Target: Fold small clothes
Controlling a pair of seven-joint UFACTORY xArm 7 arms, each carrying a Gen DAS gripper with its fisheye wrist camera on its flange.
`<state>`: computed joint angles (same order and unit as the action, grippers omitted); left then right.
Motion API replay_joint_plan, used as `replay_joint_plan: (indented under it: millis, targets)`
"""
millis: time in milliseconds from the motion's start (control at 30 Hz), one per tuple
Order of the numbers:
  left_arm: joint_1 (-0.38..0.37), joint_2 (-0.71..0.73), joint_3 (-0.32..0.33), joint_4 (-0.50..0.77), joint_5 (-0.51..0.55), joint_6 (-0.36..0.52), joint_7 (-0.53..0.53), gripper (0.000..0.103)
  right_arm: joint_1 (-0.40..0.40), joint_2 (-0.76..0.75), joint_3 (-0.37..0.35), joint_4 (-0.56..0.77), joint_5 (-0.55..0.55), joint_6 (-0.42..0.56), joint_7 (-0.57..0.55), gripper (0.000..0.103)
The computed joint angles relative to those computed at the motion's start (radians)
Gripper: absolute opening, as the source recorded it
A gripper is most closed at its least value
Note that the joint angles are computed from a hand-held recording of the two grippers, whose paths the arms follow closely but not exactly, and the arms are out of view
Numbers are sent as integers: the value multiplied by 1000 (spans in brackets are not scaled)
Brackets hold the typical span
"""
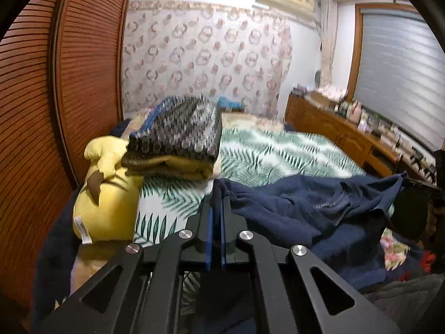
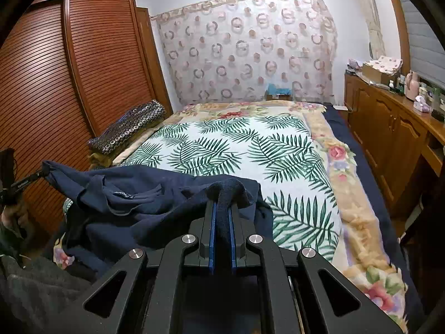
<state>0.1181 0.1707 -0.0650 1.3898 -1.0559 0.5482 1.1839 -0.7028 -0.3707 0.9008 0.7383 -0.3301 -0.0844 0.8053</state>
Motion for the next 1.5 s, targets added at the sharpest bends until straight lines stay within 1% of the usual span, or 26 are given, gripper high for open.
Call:
replay_joint_plan:
  millis: [100, 200, 267, 333, 367, 400, 467, 533, 567, 600, 633, 667, 700, 733, 767, 800, 900, 967, 1033, 1067, 1100, 1133, 1200, 1333, 1433, 1500]
  targets:
    - [-15, 25, 1, 1, 78, -24, -59, 4, -12, 32, 24, 21, -21, 60, 12, 8]
    - [-8, 33, -9, 0, 98, -19, -70, 4, -37, 74, 54, 58, -68, 113, 42, 8]
    - [0, 28, -12, 1, 101, -3, -71, 4, -27, 101, 46, 80, -92, 147, 50, 8]
    - [1, 24, -13, 6, 105, -4, -70, 4, 11, 122, 10, 96, -103, 187, 43, 8]
    - [2, 22, -14, 8, 103, -5, -66, 10, 26, 124, -2, 100, -110, 198, 47, 8]
    - [4, 19, -16, 9, 93, -8, -57, 21, 43, 128, -20, 102, -115, 202, 47, 8]
    - [9, 10, -19, 9, 60, -8, -31, 25, 86, 128, -65, 101, -115, 204, 49, 8]
    - [10, 3, -16, 11, 40, -1, -17, 27, 118, 122, -94, 98, -127, 212, 61, 8]
    - [9, 3, -15, 15, 32, 3, -12, 32, 130, 120, -105, 97, -137, 212, 67, 8]
    - [10, 2, -14, 18, 22, 11, -5, 41, 104, 136, -88, 101, -181, 201, 97, 8]
    - [12, 3, -13, 24, 7, 25, 7, 43, 120, 131, -100, 102, -186, 207, 101, 8]
    - [11, 7, -12, 32, 3, 36, 9, 48, 126, 128, -108, 97, -201, 202, 111, 8]
    - [9, 14, -10, 43, 6, 45, 3, 57, 89, 150, -84, 105, -257, 188, 150, 8]
    - [8, 22, -10, 55, 8, 55, -1, 63, 95, 147, -90, 102, -271, 183, 167, 8]
    - [8, 32, -12, 69, 7, 67, 2, 71, 104, 151, -100, 99, -281, 179, 174, 10]
    - [7, 46, -14, 87, 15, 80, -1, 76, 126, 148, -119, 97, -281, 185, 175, 11]
    - [0, 96, -24, 147, 67, 91, -30, 78, 181, 141, -172, 97, -296, 198, 181, 12]
    - [-7, 140, -32, 197, 113, 80, -64, 78, 207, 127, -203, 98, -316, 204, 193, 17]
    - [-8, 187, -39, 260, 172, 87, -116, 78, 209, 109, -215, 105, -358, 207, 226, 30]
    - [-3, 211, -46, 294, 194, 97, -137, 78, 213, 102, -227, 106, -378, 195, 238, 32]
    - [1, 239, -52, 335, 218, 108, -162, 78, 210, 97, -235, 110, -402, 184, 253, 37]
    - [6, 265, -59, 373, 239, 118, -183, 78, 201, 94, -232, 119, -431, 184, 275, 46]
    - [7, 327, -69, 465, 294, 135, -233, 78, 187, 109, -228, 151, -487, 200, 310, 52]
    - [-10, 420, -74, 597, 419, 140, -316, 78, 172, 236, -222, 263, -605, 232, 359, 53]
    - [-11, 478, -91, 675, 494, 176, -352, 78, 197, 369, -235, 364, -682, 270, 382, 53]
    - [-10, 524, -101, 739, 536, 224, -377, 77, 227, 444, -254, 418, -699, 291, 363, 53]
